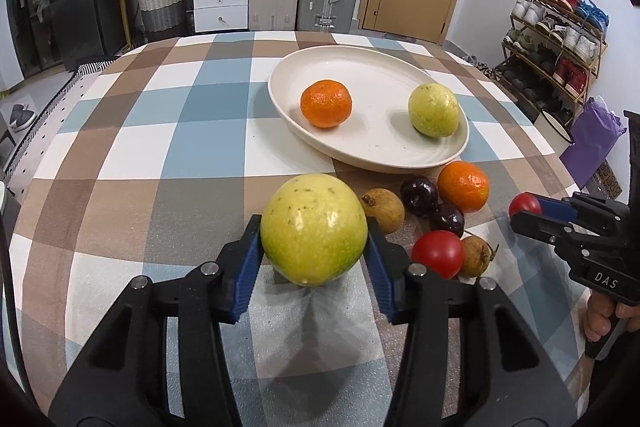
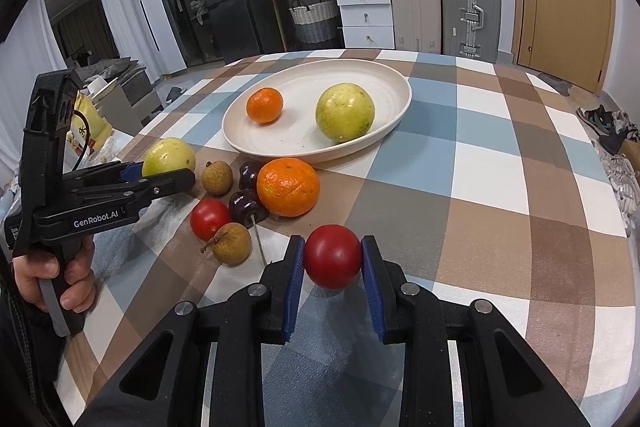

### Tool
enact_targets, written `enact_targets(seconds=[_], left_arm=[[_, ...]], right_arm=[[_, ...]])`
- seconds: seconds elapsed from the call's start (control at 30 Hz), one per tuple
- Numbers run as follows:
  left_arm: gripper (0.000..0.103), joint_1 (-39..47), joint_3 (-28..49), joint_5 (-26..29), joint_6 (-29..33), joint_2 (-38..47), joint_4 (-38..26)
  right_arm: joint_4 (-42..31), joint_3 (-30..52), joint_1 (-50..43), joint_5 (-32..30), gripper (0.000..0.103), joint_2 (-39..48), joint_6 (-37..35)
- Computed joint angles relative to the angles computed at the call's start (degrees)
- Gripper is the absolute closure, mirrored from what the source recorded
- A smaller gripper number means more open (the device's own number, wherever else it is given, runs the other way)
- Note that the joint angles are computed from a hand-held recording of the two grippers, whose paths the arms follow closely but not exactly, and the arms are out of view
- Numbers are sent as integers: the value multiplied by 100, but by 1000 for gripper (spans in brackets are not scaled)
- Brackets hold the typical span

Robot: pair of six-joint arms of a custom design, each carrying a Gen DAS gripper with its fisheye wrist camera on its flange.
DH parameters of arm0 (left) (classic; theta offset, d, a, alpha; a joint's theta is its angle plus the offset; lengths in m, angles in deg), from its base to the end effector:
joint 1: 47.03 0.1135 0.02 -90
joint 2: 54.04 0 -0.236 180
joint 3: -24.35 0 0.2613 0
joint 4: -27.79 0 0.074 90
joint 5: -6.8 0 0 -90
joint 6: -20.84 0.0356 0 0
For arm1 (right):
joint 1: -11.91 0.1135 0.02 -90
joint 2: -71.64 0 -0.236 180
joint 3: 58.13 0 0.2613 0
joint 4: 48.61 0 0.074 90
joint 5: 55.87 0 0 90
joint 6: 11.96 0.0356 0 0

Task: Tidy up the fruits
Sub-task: 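Lift both held fruits and carry them over the white plate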

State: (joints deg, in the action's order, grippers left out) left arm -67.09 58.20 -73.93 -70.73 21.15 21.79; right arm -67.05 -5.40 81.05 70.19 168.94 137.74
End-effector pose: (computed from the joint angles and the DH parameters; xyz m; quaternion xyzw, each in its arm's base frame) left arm 0.2139 -0.0842 0.0888 0.1782 0.9117 -0.1420 0.3420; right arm 0.1203 0.2568 0.0726 -0.0041 0.9274 0.0702 0.3673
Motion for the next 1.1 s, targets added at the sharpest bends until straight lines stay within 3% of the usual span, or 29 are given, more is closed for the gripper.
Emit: enact_targets(seconds=[0.53, 1.1], left_arm=[[57, -160, -417, -39, 35, -1488, -621], [57, -508, -170, -260, -140, -2075, -1178]], right_arm=[[281, -174, 133, 383, 74, -289, -154], [207, 5, 2, 616, 74, -772, -688]])
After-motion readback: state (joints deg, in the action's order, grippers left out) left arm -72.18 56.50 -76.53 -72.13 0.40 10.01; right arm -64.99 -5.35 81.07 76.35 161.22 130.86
